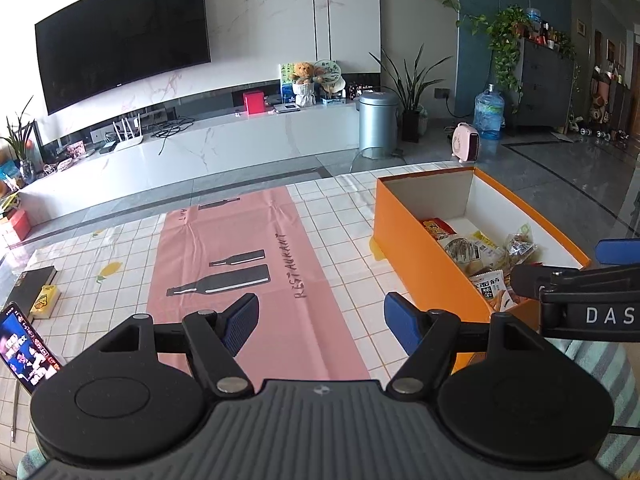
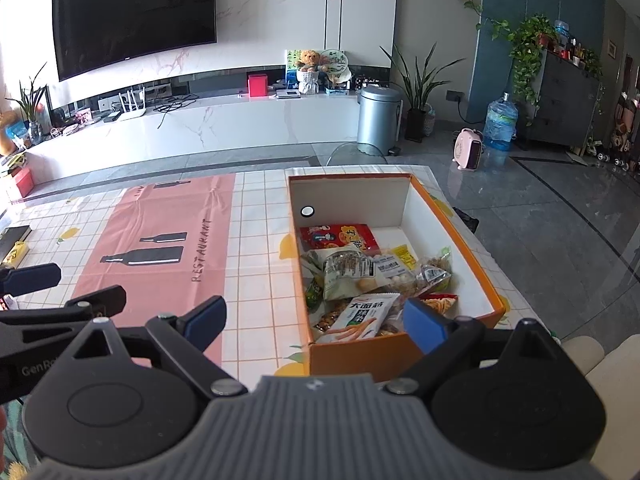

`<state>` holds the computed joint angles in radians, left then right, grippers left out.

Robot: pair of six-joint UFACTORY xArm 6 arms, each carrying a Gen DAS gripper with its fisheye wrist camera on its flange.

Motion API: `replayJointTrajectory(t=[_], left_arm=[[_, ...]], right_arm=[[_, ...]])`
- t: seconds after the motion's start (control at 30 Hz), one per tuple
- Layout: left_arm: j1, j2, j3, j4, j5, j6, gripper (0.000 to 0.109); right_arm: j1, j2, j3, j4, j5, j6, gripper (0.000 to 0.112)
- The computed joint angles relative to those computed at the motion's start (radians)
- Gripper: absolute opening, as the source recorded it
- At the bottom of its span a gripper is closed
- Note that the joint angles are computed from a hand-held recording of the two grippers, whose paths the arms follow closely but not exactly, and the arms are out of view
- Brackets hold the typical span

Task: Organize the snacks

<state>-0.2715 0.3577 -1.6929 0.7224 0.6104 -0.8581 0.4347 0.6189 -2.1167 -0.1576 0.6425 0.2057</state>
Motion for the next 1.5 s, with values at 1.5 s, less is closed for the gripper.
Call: replayJointTrajectory(t=[1.5], left_arm=[[-0.007,-0.021,0.023,-0.083,0.015,0.049,0.088]], right_arm=[[-0.002,-0.016,0.045,0.014,-0.035,-0.008,0.093]])
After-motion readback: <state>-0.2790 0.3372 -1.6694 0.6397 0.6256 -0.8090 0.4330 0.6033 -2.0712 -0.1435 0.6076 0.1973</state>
